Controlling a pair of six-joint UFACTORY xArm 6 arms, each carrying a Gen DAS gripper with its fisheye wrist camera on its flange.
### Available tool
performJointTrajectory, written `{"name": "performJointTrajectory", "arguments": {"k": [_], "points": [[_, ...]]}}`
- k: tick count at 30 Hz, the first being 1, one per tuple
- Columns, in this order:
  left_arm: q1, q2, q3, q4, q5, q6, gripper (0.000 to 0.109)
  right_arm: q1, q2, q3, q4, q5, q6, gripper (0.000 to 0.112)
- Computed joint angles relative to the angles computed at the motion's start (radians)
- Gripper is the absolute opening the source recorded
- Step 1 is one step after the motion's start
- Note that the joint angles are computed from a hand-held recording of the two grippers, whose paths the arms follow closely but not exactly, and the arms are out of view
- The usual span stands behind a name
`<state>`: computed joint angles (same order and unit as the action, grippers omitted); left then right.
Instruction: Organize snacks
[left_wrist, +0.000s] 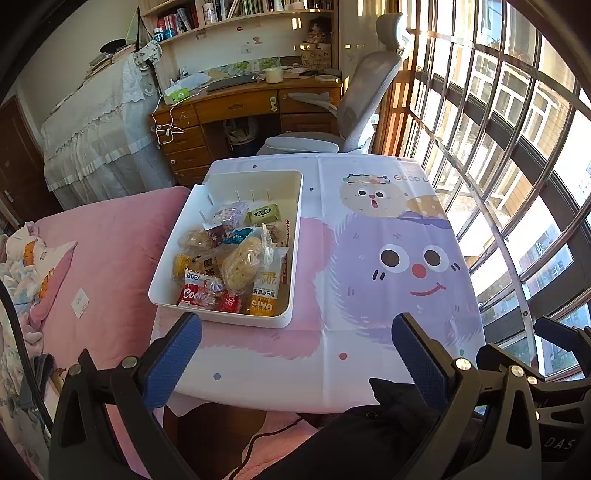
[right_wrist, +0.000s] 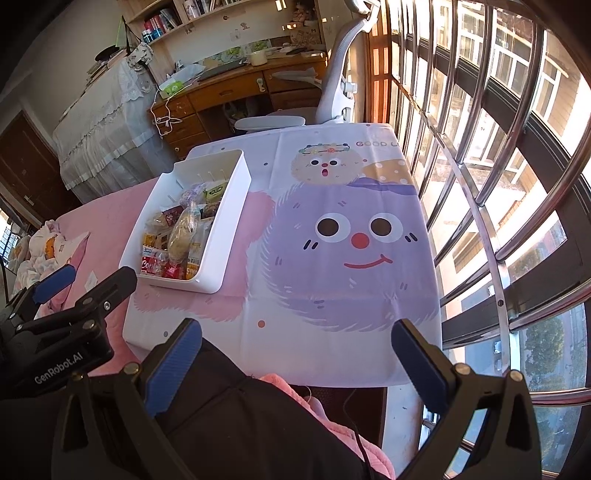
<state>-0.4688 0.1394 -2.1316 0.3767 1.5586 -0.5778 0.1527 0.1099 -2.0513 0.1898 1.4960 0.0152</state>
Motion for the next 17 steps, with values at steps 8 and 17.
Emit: {"name": "performJointTrajectory", "arguments": {"k": [8,17], "points": [[-0.001,0.006,-0.011,0.001,0.008,0.001,0.102,-0.012,0.050,-0.060,0.002,0.020,-0.007,0.103],[0.004,0.027,-0.036,-0.003,0.014,0.008,0.102,-0.013,0.064,-0.076,0.004,0.029,-0.008,0.103]]}}
